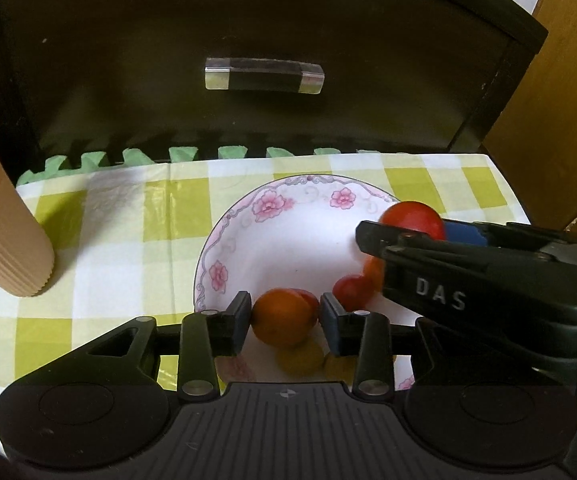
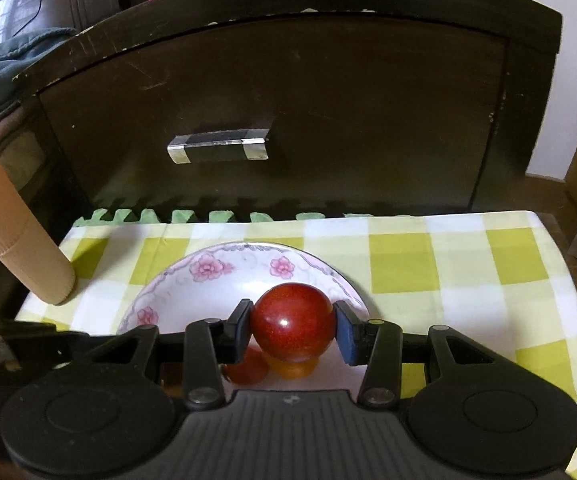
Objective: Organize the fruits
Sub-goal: 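Lower the tomato and tangerine into the bowl and open both grippers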
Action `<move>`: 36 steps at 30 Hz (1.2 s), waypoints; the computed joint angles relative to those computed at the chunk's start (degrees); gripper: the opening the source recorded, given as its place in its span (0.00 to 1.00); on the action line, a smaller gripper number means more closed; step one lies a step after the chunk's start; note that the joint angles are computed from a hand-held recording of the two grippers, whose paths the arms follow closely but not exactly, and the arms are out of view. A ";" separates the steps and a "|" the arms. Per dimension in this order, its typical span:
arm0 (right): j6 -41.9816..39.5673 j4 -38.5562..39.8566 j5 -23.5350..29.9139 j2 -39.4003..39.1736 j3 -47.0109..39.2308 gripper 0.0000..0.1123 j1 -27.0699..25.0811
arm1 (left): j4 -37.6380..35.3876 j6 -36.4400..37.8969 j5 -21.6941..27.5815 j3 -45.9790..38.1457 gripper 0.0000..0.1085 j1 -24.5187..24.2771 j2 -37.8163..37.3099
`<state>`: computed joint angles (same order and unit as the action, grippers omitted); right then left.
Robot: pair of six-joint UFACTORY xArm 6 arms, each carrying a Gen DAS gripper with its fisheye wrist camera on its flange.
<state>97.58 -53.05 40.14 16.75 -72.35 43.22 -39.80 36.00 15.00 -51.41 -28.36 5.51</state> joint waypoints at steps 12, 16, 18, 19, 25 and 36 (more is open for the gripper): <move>0.15 -0.59 -0.08 0.79 -1.63 0.37 -0.31 | -0.02 -0.67 -0.52 0.34 0.52 0.29 -0.84; 1.00 -1.69 0.27 0.21 -1.54 0.37 -0.07 | 0.45 -1.10 -0.95 1.04 0.52 0.21 -1.51; 1.47 -1.97 0.59 -0.31 -1.18 0.37 0.16 | 0.58 -1.28 -1.26 1.60 0.52 0.14 -2.14; 1.74 -2.18 0.94 -0.58 -1.01 0.37 0.40 | 0.66 -1.40 -1.43 1.97 0.52 0.10 -2.56; 2.97 -2.67 3.59 -2.70 0.54 0.37 2.19 | 3.49 -3.11 -4.39 5.22 0.53 -0.78 -5.78; 8.21 -2.95 7.72 -7.97 5.57 0.37 6.86 | 8.45 -5.66 -7.07 12.46 0.56 -2.19 -12.87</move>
